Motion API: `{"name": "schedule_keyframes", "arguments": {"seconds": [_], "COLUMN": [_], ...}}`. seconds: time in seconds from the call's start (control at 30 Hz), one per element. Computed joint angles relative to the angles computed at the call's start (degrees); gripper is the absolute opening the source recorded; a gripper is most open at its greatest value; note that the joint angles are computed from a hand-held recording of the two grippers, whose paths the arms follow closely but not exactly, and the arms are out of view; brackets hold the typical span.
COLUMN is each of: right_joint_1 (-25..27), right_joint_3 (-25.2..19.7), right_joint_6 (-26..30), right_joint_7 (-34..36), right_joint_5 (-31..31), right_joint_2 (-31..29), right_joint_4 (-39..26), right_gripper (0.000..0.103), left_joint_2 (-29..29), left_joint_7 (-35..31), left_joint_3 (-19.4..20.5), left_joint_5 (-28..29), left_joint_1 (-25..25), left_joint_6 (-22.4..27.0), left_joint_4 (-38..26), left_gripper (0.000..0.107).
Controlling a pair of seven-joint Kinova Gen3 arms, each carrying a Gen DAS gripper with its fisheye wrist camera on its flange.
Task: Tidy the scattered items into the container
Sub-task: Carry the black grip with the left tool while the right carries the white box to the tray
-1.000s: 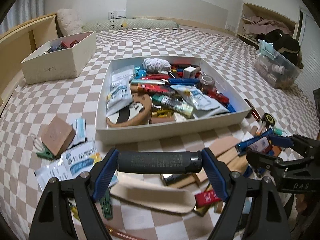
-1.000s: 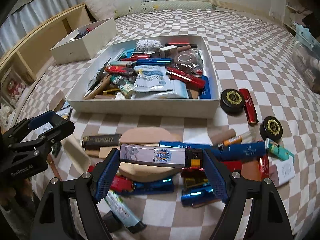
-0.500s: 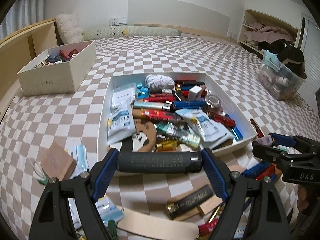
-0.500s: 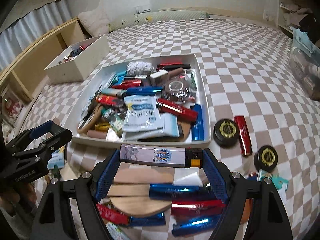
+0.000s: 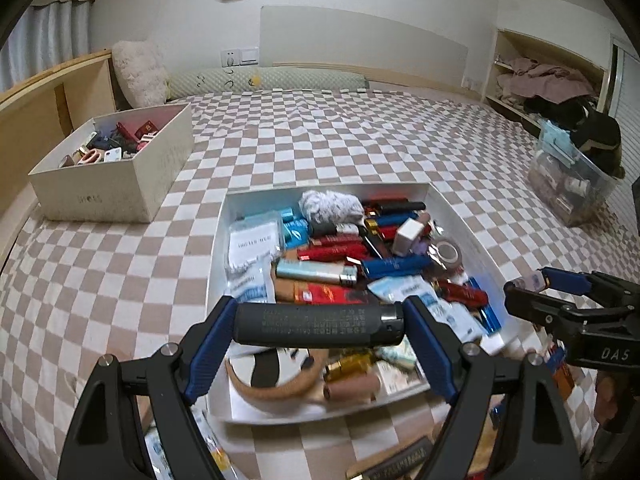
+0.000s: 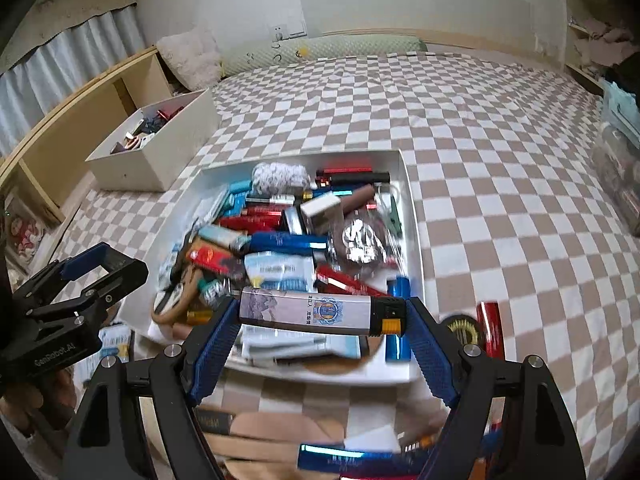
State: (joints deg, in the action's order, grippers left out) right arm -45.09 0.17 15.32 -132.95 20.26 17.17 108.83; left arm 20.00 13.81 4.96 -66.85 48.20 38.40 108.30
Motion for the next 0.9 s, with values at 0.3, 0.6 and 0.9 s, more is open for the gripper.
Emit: {"name": "schedule_keyframes", "arguments": {"seconds": [0.3,0.6,0.9], "right_joint_1": [6.52,8.60,11.58], "right_joint_3": [-4.47,-4.57,-7.16], "right_joint_6": [3.12,6.87,12.65], "right_joint_7": [8.92,13.88,20.34], "right_joint_5": [-5.72,-8.93,-14.19], "right_joint_2": [3.62,8.33,13.74], "right_joint_4": [-7.65,-15.55,-24.18], "right_gripper": [0.082,0.082,0.082], "left_joint_2": [1.84,3.78,5.51], "left_joint_7": [-7.80,-14.54,-22.12], "left_joint_3": [-1.68,-4.78,-7.52], "left_joint_5": [4.66,9.42,16.17], "left_joint_1": [-3.28,-4.65,-5.80], "left_joint_6": [-1.91,-5.05,-7.66], "left_joint_4": [-4.84,-7.88,-10.69], "left_gripper": [0.083,0.083,0.083]}}
